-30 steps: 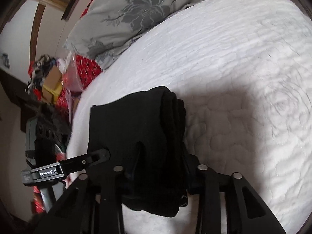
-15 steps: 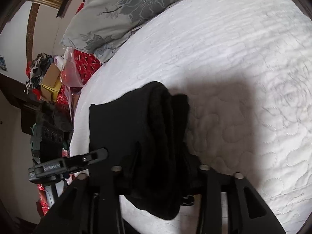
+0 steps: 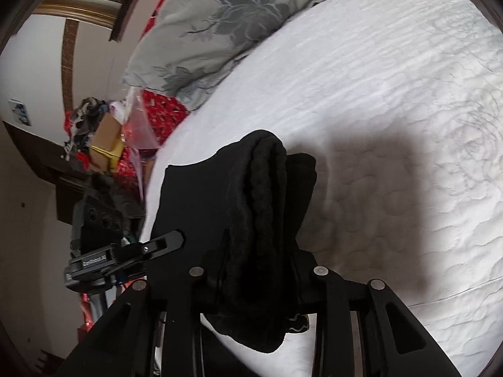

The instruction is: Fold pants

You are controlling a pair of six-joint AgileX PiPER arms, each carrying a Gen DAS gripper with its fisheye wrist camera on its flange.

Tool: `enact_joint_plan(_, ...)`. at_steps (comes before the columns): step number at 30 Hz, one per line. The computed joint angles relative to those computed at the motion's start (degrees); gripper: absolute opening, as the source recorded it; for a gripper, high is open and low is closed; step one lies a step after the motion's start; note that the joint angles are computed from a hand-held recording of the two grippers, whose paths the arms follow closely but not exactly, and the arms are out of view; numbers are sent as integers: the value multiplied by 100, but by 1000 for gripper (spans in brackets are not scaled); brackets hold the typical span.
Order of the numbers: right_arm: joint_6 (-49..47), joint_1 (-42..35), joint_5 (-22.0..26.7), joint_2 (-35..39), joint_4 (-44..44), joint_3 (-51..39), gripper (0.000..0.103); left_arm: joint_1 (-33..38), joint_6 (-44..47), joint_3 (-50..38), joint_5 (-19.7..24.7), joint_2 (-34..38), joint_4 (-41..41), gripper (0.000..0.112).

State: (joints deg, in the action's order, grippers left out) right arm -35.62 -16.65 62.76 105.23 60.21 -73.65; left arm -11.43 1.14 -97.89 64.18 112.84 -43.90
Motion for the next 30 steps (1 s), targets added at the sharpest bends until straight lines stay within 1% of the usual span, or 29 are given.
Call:
enact_joint_plan(3, 512, 403, 22, 265, -79, -675, 31, 413, -124, -388, 204, 5, 169, 25)
enact_joint_plan(6, 990, 891, 71, 665, -121, -1610, 31, 853, -205, -860, 389, 145, 357, 25)
enact_joint_plan(8, 1465, 1339, 28, 1127, -271, -2488, 31, 1066, -272, -1103, 465, 271, 579, 25)
enact_joint_plan(9, 1623, 1499, -6, 1290, -351, -2771, 31, 1147, -315, -1243, 494, 370, 753, 26)
enact_joint_plan(12, 2147, 2073, -229, 1897, -693, -3617, 31, 1184, -478, -1483, 483, 681, 1436, 26)
enact_joint_plan(13, 2242, 2196, -283, 2041, -784, -3757, 32, 1145, -561, -1514, 488, 797, 1736, 26)
enact_joint_plan(14, 2384, 2342, -345, 2168, -987, -3878, 33, 1103, -640, -1571, 537, 923, 1964, 30)
enact_joint_plan(15, 2596, 2547, -427, 2314, -1419, -4014, 35, 1088, -612, -1467, 491, 993, 2062, 33)
enact_joint_plan(16, 2630, 2639, -512, 2333, -1681, -3985, 39, 1108, -545, -1203, 277, 893, 2047, 41)
enact_joint_plan(17, 2434, 2684, -705, 2252, -1714, -3756, 39, 1124, -478, -930, 39, 753, 2004, 46)
enact_joint_plan(18, 2151, 2636, -821, 2154, -1517, -3538, 38, 1136, -425, -715, -113, 623, 1986, 47)
enact_joint_plan(19, 1891, 2506, -825, 2050, -1278, -3312, 39, 1137, -427, -633, -148, 552, 1988, 49)
enact_joint_plan(20, 1814, 2405, -791, 2003, -1228, -3226, 42, 1128, -444, -553, -192, 480, 2009, 49)
enact_joint_plan(21, 1708, 2267, -761, 1902, -1143, -3053, 50, 1088, -545, -393, -279, 312, 2156, 49)
enact_joint_plan(22, 1678, 2108, -699, 1749, -1139, -2838, 55, 1043, -638, -245, -390, 166, 2284, 49)
enact_joint_plan(23, 1696, 2055, -701, 1634, -1193, -2730, 58, 939, -895, -47, -589, -75, 2574, 48)
enact_joint_plan(24, 1647, 2008, -811, 1326, -1309, -2421, 58, 693, -1382, 101, -820, -283, 3093, 49)
enact_joint_plan(25, 1613, 2023, -867, 1096, -1403, -2239, 58, 555, -1639, 273, -966, -450, 3401, 49)
enact_joint_plan(27, 1667, 2116, -939, 724, -1615, -2047, 60, 219, -2098, 514, -1091, -716, 4005, 49)
enact_joint_plan(28, 1792, 2214, -1052, 427, -1866, -1861, 70, 55, -2342, 597, -1068, -811, 4312, 50)
enact_joint_plan(29, 1990, 2322, -1200, 143, -2150, -1669, 77, -155, -2641, 730, -1057, -923, 4611, 50)
enact_joint_plan(30, 2178, 2416, -1323, -1, -2381, -1579, 90, -252, -2816, 941, -1138, -1065, 4739, 50)
